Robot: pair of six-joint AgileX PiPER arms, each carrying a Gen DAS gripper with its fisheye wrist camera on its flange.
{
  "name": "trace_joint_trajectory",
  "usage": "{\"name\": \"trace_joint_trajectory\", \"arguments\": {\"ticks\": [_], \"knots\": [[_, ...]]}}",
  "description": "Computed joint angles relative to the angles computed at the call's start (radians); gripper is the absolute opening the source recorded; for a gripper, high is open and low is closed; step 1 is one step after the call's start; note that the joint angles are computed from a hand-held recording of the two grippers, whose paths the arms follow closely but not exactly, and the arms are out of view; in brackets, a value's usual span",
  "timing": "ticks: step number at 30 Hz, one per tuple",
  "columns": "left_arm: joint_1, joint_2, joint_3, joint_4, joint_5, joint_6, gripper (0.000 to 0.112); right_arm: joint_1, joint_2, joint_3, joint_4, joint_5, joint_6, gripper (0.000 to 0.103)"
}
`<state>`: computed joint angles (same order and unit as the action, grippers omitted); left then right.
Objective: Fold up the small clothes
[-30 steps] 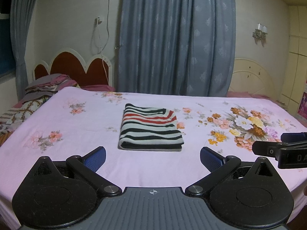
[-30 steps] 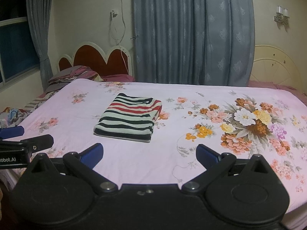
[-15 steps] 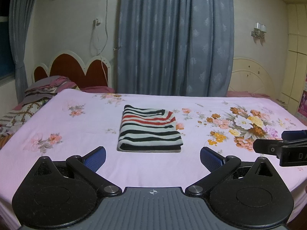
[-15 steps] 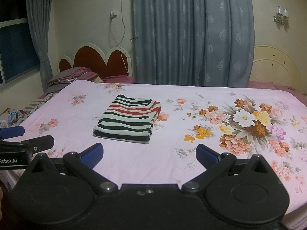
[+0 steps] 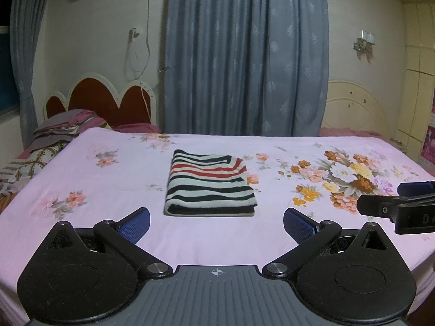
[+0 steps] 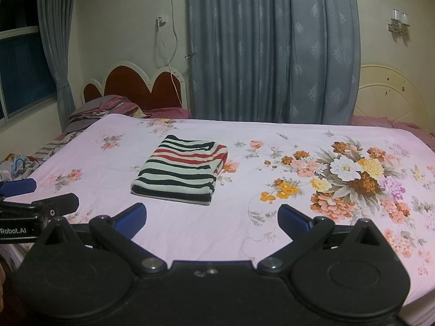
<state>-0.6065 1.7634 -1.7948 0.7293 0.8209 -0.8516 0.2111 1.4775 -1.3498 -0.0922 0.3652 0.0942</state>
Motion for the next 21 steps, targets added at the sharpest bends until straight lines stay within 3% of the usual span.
{"name": "trace_joint_trajectory", "arguments": {"ticks": [12, 18, 21], "knots": [[0.003, -0.003, 0.015, 0.019, -0.018, -0.006, 0.103, 0.000, 0.001, -0.006, -0.002, 0.004, 0.004, 0.102], [0.009, -0.028, 0.068, 0.091, -0.073, -0.060, 0.103, -0.001, 0.001, -0.005, 0.003, 0.003, -0.004, 0.102], [0.016, -0.022, 0.053, 0.053, -0.071, -0.025, 0.103, 0.002, 0.002, -0.005, -0.005, 0.004, 0.006, 0.102]]}}
